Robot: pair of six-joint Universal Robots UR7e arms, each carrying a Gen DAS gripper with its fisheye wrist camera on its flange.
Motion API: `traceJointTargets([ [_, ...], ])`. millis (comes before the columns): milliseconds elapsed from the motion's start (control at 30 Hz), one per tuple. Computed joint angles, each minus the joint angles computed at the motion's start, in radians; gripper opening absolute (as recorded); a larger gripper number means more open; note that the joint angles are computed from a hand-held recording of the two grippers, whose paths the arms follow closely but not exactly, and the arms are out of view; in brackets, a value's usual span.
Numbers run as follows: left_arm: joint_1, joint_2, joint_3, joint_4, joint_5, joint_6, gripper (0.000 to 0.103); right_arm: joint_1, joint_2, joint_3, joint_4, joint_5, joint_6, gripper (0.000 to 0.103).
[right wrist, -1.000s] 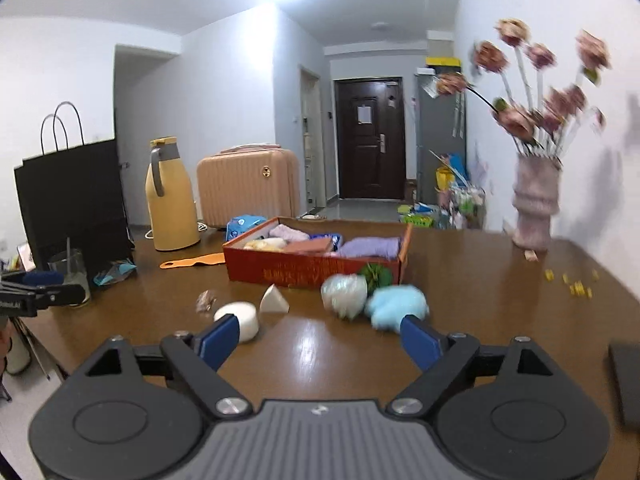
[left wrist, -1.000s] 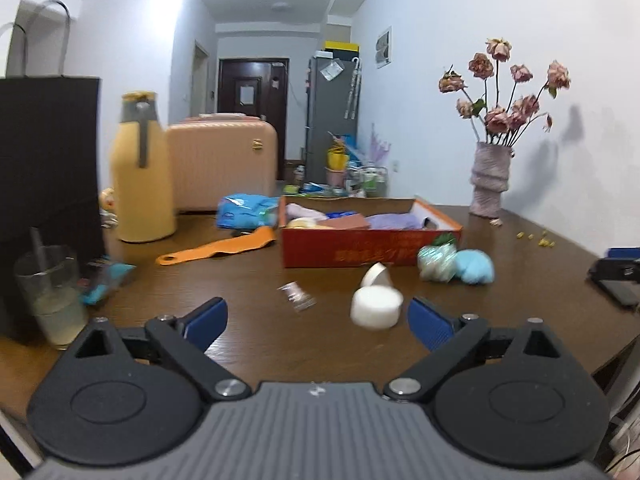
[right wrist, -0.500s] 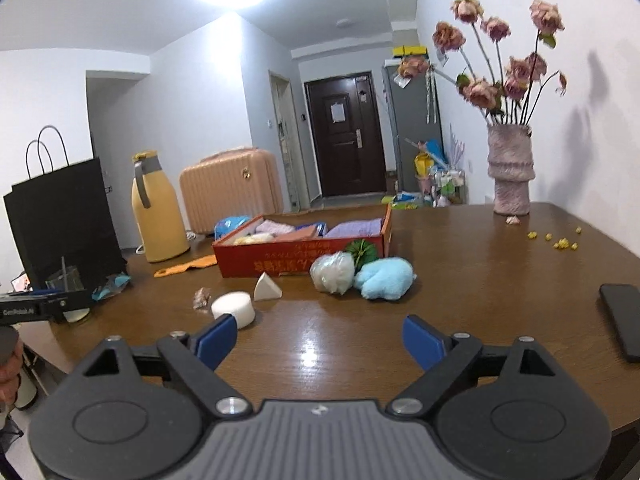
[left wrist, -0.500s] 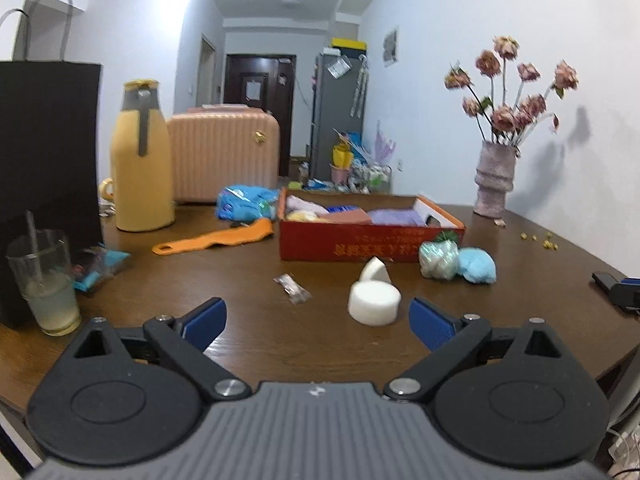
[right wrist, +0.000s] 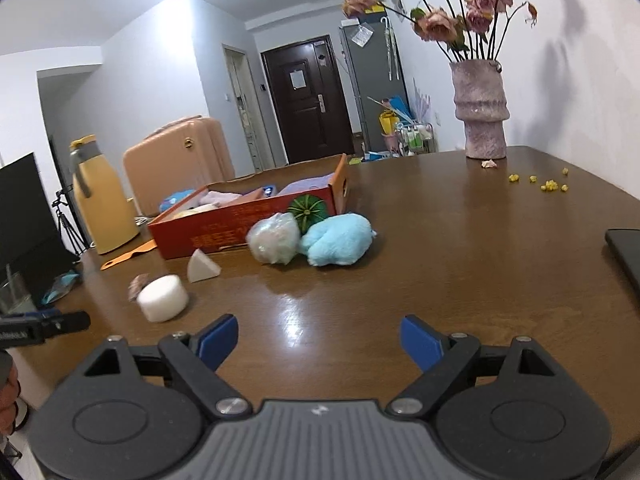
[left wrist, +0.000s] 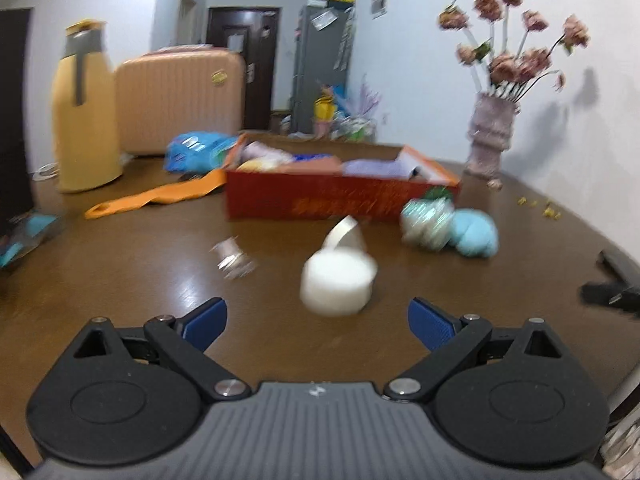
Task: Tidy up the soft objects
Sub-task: 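Close both grippers on the light blue fluffy plush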
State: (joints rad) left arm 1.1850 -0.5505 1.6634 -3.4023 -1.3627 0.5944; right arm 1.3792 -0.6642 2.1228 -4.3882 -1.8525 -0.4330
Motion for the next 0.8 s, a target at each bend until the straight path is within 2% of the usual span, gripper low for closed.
traceJointTargets([
  [233, -0.054, 0.111, -0.167, 0.160, -0.112, 0.008, 0.098, -0.033, -0.030, -0.155, 0.201, 0.022, 0.001, 0.081],
  [333, -0.068, 0.177, -0.258, 0.256, -0.144, 0.007, 0.090, -0.047, -0.039, -0.238, 0.297, 0.028, -0.005, 0.075],
  [367, -0.071, 0.203, -0.295, 0.287, -0.147, 0.007, 0.086, -0.051, -0.041, -0.266, 0.332, 0.033, -0.009, 0.072],
  [433, -0.074, 0.258, -0.384, 0.371, -0.129, -0.026, 0.077, -0.060, -0.048, -0.327, 0.420, 0.042, -0.017, 0.060],
  [500, -0.070, 0.301, -0.466, 0.460, -0.121, -0.076, 0.064, -0.066, -0.044, -0.391, 0.485, 0.043, -0.016, 0.058],
  [567, -0.057, 0.335, -0.550, 0.566, -0.141, -0.126, 0.059, -0.074, -0.041, -0.456, 0.567, 0.048, -0.011, 0.056],
  [633, -0.043, 0.358, -0.611, 0.656, -0.183, -0.155, 0.059, -0.081, -0.036, -0.510, 0.646, 0.054, -0.010, 0.054],
  [700, -0.036, 0.370, -0.638, 0.688, -0.193, -0.179, 0.057, -0.085, -0.023, -0.551, 0.694, 0.049, -0.019, 0.049],
  [733, -0.033, 0.372, -0.640, 0.689, -0.196, -0.185, 0.056, -0.093, -0.024, -0.551, 0.705, 0.072, -0.013, 0.048],
  [767, -0.031, 0.371, -0.637, 0.687, -0.201, -0.190, 0.054, -0.103, -0.034, -0.535, 0.718, 0.111, 0.006, 0.038],
  [800, -0.030, 0.367, -0.630, 0.683, -0.203, -0.197, 0.053, -0.110, -0.046, -0.509, 0.717, 0.141, 0.014, 0.035],
])
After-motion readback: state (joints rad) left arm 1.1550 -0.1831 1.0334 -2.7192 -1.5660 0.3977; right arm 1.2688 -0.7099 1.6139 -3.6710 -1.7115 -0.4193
